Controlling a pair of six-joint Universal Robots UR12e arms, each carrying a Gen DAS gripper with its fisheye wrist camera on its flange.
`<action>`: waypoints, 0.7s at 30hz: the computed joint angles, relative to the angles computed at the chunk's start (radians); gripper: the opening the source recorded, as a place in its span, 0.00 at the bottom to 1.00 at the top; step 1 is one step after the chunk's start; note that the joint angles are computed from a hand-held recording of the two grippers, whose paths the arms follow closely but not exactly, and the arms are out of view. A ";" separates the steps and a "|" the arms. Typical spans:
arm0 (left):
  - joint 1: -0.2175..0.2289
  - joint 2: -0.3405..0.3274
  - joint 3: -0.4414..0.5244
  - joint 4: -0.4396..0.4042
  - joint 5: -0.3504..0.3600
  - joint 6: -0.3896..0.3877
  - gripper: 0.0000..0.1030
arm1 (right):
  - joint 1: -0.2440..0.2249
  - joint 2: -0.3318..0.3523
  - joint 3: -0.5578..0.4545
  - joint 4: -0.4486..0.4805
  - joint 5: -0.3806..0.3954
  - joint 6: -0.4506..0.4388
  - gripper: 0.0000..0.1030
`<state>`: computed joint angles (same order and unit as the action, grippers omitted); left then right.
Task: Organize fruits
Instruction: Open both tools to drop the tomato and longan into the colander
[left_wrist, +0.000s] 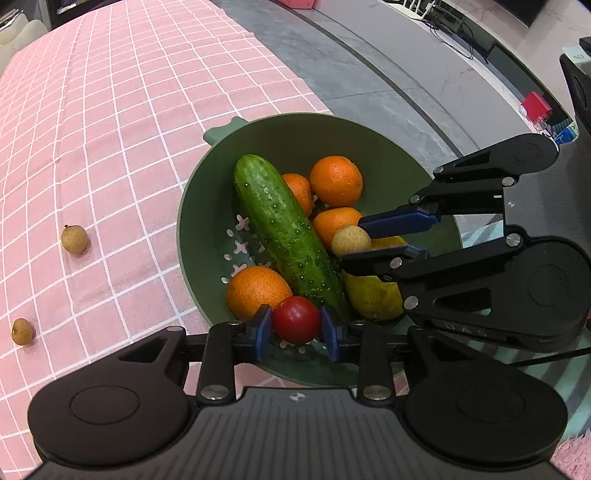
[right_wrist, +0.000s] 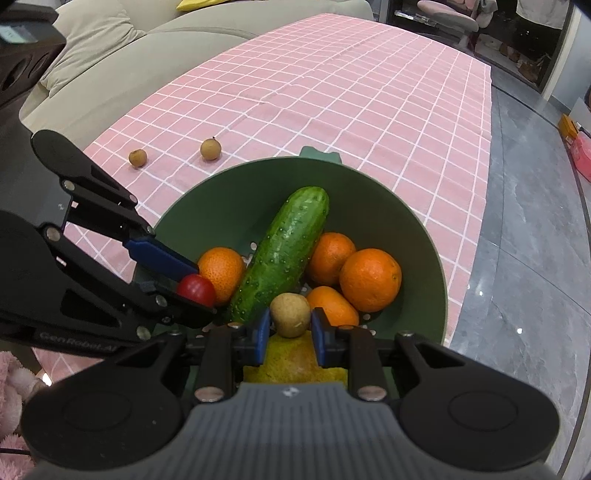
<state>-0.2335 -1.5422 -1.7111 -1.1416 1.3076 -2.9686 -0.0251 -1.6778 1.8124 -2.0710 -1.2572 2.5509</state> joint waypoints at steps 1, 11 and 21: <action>0.000 0.000 -0.002 0.003 -0.002 0.001 0.38 | 0.000 0.000 0.000 0.001 0.000 0.000 0.21; 0.009 0.031 -0.017 0.038 -0.017 0.000 0.51 | 0.001 -0.021 0.007 -0.018 -0.006 0.014 0.23; 0.037 0.101 -0.069 0.184 0.079 -0.132 0.52 | 0.021 -0.065 0.038 -0.165 -0.007 0.170 0.51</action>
<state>-0.1963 -1.4414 -1.7797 -0.9578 1.3863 -3.1002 -0.0039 -1.7423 1.8502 -2.2359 -1.2644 2.7209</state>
